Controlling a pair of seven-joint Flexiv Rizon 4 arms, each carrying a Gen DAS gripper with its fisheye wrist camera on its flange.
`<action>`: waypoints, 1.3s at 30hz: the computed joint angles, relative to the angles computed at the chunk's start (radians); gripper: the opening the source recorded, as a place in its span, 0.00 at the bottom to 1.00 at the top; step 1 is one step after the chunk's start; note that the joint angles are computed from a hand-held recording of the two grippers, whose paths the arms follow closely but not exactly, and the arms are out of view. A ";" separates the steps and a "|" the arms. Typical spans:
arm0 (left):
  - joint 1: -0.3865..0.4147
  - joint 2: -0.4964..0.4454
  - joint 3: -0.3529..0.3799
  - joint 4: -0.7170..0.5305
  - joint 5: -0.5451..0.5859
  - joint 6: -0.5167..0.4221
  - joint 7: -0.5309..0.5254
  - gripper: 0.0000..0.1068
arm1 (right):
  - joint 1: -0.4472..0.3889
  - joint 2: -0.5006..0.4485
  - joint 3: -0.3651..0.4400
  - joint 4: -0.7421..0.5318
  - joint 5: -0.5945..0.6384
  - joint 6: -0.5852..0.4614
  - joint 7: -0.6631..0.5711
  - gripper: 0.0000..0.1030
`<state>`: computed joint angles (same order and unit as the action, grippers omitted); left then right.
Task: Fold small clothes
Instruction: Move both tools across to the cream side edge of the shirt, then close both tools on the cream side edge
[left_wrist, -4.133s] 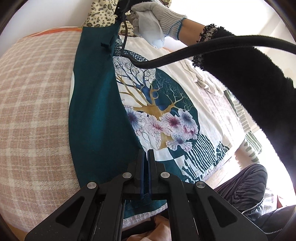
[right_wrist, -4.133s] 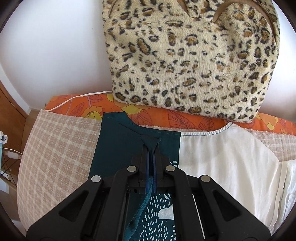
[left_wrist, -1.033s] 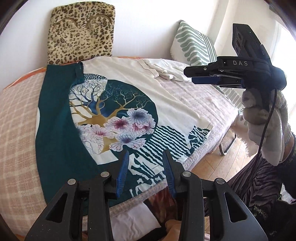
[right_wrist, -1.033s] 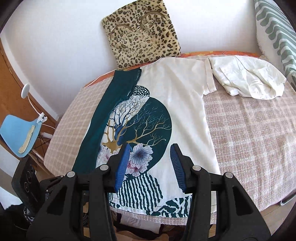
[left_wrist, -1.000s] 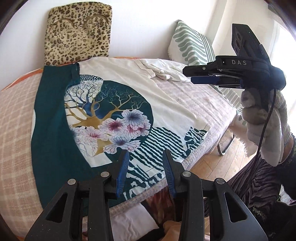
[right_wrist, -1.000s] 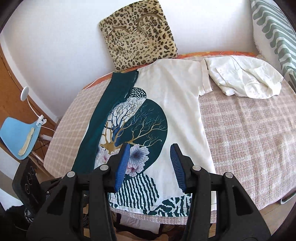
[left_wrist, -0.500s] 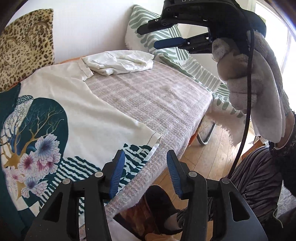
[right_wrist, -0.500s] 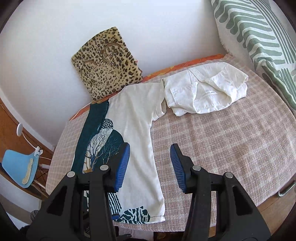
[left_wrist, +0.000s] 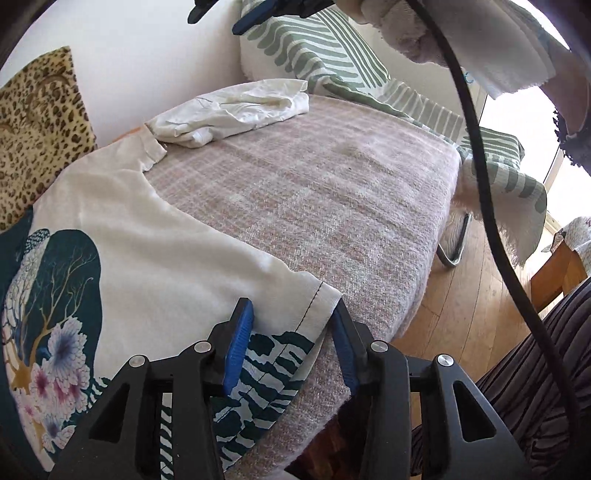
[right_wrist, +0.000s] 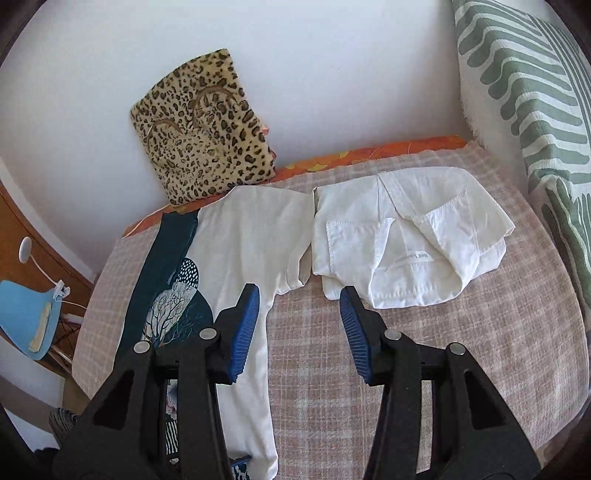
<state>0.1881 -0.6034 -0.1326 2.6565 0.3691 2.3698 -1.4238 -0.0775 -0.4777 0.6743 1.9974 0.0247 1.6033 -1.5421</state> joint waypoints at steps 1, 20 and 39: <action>0.028 -0.016 -0.016 -0.010 0.029 0.007 -0.007 0.19 | 0.028 -0.021 -0.024 -0.037 -0.013 -0.019 0.009 0.47; 0.478 -0.174 -0.302 -0.071 0.317 -0.039 -0.206 0.02 | 0.480 -0.520 -0.412 -0.868 -0.167 -0.400 0.099 0.47; 0.611 -0.264 -0.385 -0.065 0.332 -0.065 -0.147 0.02 | 0.577 -0.650 -0.533 -1.076 -0.167 -0.584 0.044 0.04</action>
